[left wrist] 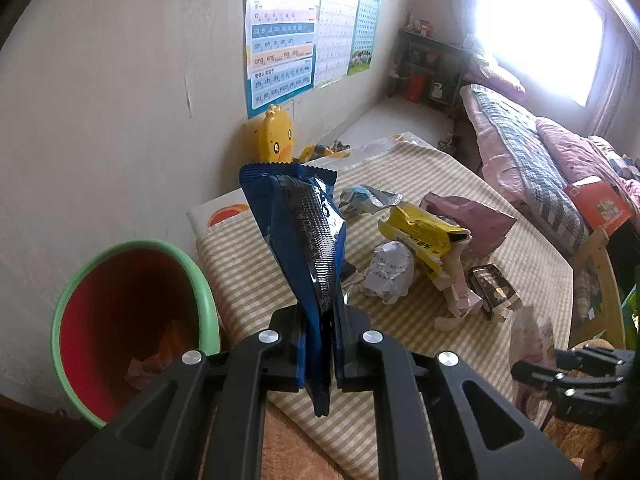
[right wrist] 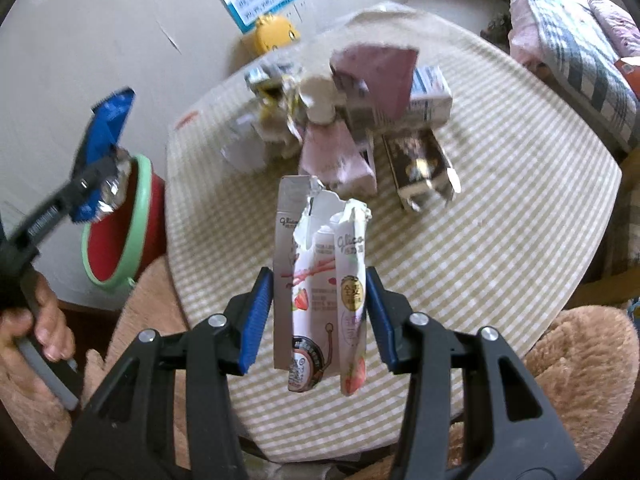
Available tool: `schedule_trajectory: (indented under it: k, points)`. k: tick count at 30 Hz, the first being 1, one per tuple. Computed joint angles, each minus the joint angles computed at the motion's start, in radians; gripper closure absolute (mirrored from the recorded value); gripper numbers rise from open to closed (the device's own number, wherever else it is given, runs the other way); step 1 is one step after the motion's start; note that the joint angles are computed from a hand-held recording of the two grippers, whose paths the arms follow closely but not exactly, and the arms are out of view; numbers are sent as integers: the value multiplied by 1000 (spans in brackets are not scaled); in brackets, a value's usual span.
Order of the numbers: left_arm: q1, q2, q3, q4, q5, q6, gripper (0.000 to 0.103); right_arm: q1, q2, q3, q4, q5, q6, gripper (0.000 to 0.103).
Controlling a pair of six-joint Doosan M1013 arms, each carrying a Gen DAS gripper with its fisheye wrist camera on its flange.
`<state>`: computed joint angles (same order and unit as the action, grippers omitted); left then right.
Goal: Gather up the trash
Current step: 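Lift the blue wrapper toward the bucket with the left tool while the right tool holds the Pocky box, then drop the blue wrapper into the bucket with the left tool while the right tool drops the Pocky box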
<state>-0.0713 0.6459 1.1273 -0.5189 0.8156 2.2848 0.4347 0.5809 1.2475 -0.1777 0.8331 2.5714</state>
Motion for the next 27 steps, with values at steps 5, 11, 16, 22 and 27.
schedule_trajectory:
  k: [5, 11, 16, 22, 27]
  points:
    - [5, -5, 6, -16, -3, 9, 96, 5, 3, -28, -28, -7, 7, 58]
    - [12, -10, 10, -28, -14, 13, 96, 10, 12, -53, -45, -6, 9, 58]
    - [17, -5, 5, -21, -13, -3, 96, 10, 20, -69, -52, -6, 8, 58]
    - [20, 3, -4, -11, -8, -25, 96, 12, 31, -93, -41, 1, -11, 58]
    - [25, 8, -9, -10, -6, -39, 96, 13, 42, -114, -38, 9, -25, 58]
